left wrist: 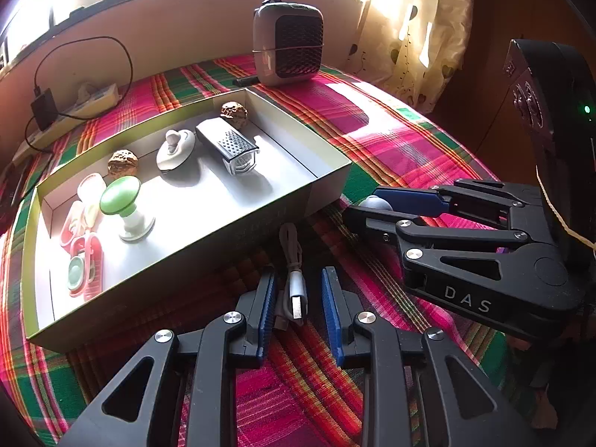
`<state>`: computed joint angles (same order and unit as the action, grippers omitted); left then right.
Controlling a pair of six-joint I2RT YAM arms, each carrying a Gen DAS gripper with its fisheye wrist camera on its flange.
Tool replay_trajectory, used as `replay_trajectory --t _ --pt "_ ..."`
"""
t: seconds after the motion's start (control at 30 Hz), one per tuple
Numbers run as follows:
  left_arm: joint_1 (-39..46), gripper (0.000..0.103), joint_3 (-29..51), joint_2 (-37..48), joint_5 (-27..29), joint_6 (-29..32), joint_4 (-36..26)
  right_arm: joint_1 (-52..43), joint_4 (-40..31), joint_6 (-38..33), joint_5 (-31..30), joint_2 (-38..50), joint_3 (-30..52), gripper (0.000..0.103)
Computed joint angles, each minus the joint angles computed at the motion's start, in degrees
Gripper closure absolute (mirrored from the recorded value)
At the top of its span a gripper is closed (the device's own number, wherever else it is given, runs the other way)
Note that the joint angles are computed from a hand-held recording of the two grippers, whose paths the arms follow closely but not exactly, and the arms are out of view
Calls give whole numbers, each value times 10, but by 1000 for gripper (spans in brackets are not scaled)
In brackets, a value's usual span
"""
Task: Organize objects
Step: 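Lift and carry the cable and egg over the box with both grippers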
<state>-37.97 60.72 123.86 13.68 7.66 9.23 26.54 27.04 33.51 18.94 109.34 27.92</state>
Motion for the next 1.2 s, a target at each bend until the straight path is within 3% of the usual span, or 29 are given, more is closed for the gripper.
replay_trajectory --t 0.17,1.2 --pt "-2 89 -3 -1 -14 -2 4 -2 2 -1 -1 0 -1 71" --pt "17 93 -46 -33 24 -1 28 18 -14 15 20 -29 -16 71"
